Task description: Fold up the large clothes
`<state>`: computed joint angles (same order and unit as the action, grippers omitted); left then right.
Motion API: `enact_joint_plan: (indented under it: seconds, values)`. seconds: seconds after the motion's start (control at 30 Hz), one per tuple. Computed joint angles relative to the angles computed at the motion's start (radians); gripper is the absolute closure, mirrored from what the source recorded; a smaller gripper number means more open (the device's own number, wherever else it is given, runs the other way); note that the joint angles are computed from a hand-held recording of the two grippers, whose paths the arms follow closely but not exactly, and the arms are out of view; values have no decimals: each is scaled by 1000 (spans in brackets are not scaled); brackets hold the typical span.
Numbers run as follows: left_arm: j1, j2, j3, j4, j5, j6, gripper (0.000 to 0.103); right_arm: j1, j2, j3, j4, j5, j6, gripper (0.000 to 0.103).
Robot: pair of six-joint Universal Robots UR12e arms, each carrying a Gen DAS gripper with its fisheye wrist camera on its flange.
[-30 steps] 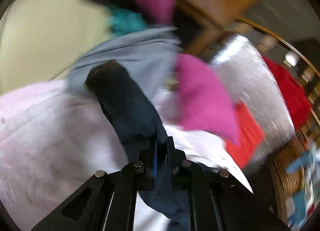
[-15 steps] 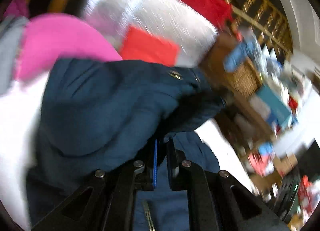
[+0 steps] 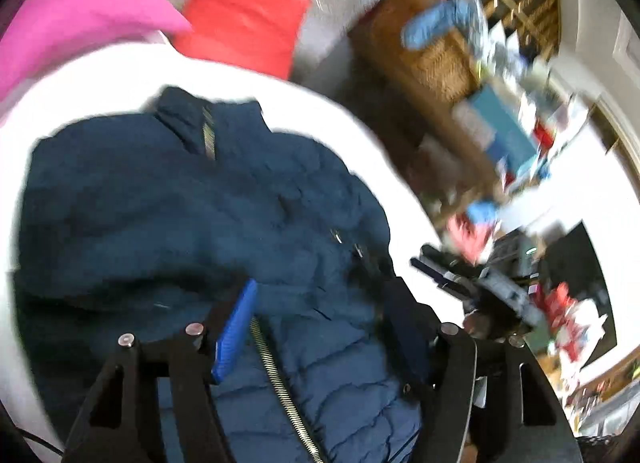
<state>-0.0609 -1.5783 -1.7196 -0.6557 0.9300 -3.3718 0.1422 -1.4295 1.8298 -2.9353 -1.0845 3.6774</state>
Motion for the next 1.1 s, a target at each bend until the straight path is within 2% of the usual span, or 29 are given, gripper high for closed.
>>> enact_joint_plan:
  seconds: [0.03,0.1,0.17,0.23,0.27,0.3,0.37,0.4,0.43,0.5,0.53,0.57,0.63,0.73,0.87,0.97,1.03,1.1]
  values:
    - [21,7,-9,28,18,-21,33,5,16,-20,14,19,7,37]
    - [54,27,-41,91,110,-98,32,18,39,-62,102,27,7,37]
    - [79,40,-72,117,274,-207,32,37,60,-87,134,-13,26,37]
    - [99,38,-90,107,343,-288,32,56,78,-111,174,-69,29,37]
    - [104,36,-92,82,366,-307,33,60,83,-119,193,-81,28,37]
    - [106,29,-87,33,393,-318,34,74,93,-141,254,-117,15,37]
    - [107,22,-87,-10,399,-324,34,97,106,-164,318,-154,-10,51]
    - [105,18,-88,-27,400,-324,34,109,108,-174,339,-174,-34,67]
    - [103,14,-84,-55,403,-319,34,131,109,-194,379,-230,-77,78]
    - [93,7,-76,-63,415,-307,36,152,109,-216,405,-257,-136,91]
    - [86,6,-73,-58,421,-299,36,160,108,-226,408,-271,-159,92]
    - [82,4,-68,-56,419,-296,36,174,104,-234,395,-320,-184,92]
    - [88,10,-76,-47,410,-301,36,190,96,-243,309,-388,-225,94]
    - [90,9,-72,-34,414,-315,36,184,102,-272,235,-439,-238,94]
    - [80,-16,-61,-24,431,-300,35,167,149,-321,223,-477,-263,94]
    - [64,-39,-41,-48,461,-286,35,130,192,-341,305,-386,-216,94]
    - [61,-44,-38,-50,469,-284,35,118,211,-342,340,-365,-207,90]
    - [63,-43,-35,-49,465,-292,35,91,206,-314,333,-266,-146,86]
